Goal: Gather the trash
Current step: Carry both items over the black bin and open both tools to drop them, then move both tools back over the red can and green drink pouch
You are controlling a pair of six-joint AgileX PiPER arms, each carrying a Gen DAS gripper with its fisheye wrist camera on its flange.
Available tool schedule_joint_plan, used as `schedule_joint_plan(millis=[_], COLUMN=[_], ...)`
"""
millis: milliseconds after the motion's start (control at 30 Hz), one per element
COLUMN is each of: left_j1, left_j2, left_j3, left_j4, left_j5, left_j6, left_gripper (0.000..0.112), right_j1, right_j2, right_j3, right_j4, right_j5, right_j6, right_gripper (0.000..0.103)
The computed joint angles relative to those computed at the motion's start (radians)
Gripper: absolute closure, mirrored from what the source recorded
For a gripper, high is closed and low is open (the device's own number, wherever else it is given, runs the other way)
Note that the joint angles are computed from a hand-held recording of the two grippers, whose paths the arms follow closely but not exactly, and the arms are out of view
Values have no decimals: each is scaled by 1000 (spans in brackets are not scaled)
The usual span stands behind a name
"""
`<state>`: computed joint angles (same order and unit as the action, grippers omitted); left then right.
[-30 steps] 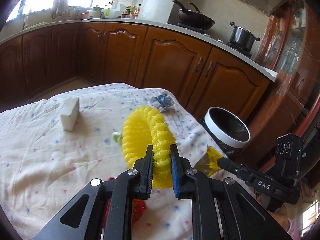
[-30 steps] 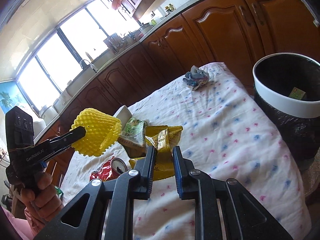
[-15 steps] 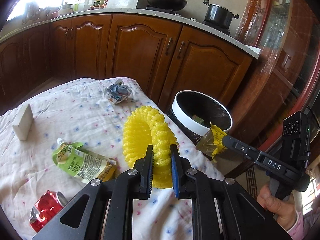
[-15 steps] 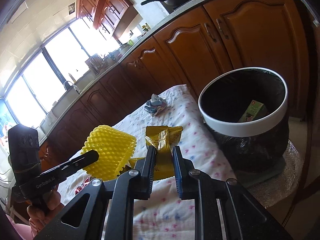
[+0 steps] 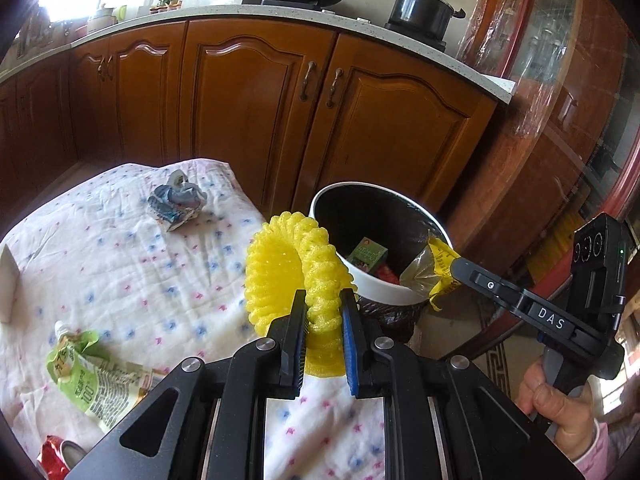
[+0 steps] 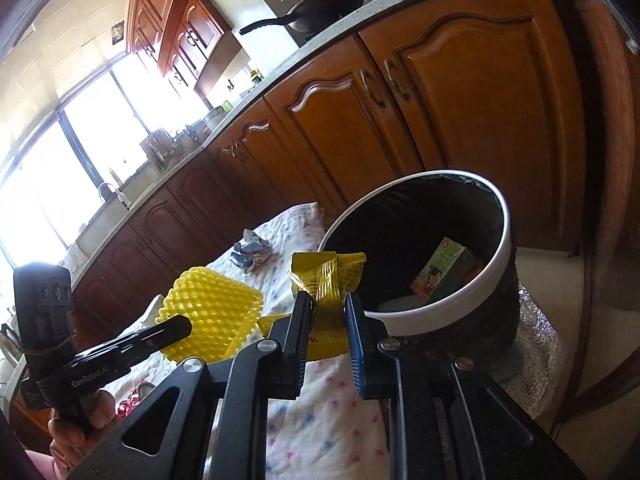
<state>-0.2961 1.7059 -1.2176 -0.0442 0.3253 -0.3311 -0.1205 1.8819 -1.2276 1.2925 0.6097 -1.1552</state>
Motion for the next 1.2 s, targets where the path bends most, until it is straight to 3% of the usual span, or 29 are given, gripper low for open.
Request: schedule_joint_plan(millis=[167, 400, 833, 867, 900, 933, 967, 1033, 1133, 1200], left_j1=[-1, -14, -33, -34, -34, -34, -34, -36, -34, -34], left_j2=[146, 365, 750, 778, 781, 794, 799, 756, 688, 634], left_j3=[-204, -536, -1156, -1202, -1209, -1233, -1241, -1154, -1027, -930], left_j4=[-63, -31, 22, 25, 25, 27, 27, 38, 41, 41], left_j5=[60, 193, 514, 539, 548, 565, 570, 515, 449, 401], left_j6=[66, 48, 9, 6, 4, -3, -12, -34, -45, -56], left_gripper=[98, 97, 97, 93, 91, 81, 64, 53, 53, 53], right_j1=[-14, -18, -19, -18, -17, -17, -16, -24, -35, -38], right_j2=[47, 139, 290, 301, 311, 319, 333, 342, 338, 318], right_j3=[-99, -271, -478, -494, -505, -515, -539, -546, -532, -499], right_j4=[-82, -255, -448, -462, -474, -482, -500, -498, -461, -426], right_j5=[-18, -30, 9, 13, 16, 21, 32, 43, 43, 30], right_j6=[76, 244, 420, 432, 443, 450, 473, 484, 464, 430], right_gripper=[85, 85, 85, 85, 85, 80, 79, 71, 54, 52])
